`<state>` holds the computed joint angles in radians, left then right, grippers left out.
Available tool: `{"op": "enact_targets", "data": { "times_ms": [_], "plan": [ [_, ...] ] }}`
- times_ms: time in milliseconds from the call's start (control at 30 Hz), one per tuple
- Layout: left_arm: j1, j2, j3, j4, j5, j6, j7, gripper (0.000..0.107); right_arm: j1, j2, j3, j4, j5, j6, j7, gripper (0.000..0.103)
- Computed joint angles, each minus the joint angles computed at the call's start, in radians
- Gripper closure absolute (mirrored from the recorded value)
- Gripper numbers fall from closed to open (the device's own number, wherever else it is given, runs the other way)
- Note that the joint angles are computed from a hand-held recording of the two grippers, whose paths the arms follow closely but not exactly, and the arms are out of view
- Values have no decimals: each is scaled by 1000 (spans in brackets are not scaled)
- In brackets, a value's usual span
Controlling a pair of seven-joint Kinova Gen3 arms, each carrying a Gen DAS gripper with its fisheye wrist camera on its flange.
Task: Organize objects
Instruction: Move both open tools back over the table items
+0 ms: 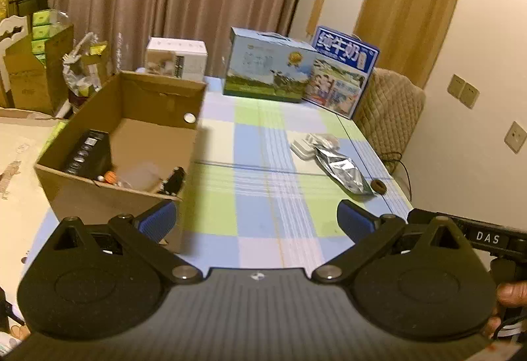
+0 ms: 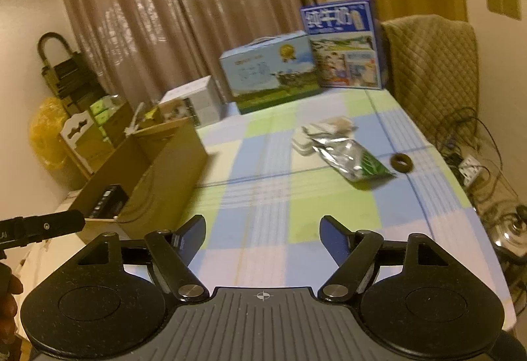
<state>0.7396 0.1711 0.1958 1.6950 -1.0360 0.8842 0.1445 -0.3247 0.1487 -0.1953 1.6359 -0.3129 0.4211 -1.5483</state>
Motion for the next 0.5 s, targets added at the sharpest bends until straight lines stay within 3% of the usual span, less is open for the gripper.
{"op": "enact_targets", "data": {
  "times_ms": [500],
  "plan": [
    [39, 102, -51, -96, 93, -85, -122, 6, 68, -12, 33, 42, -29, -11, 20, 29]
  ]
}}
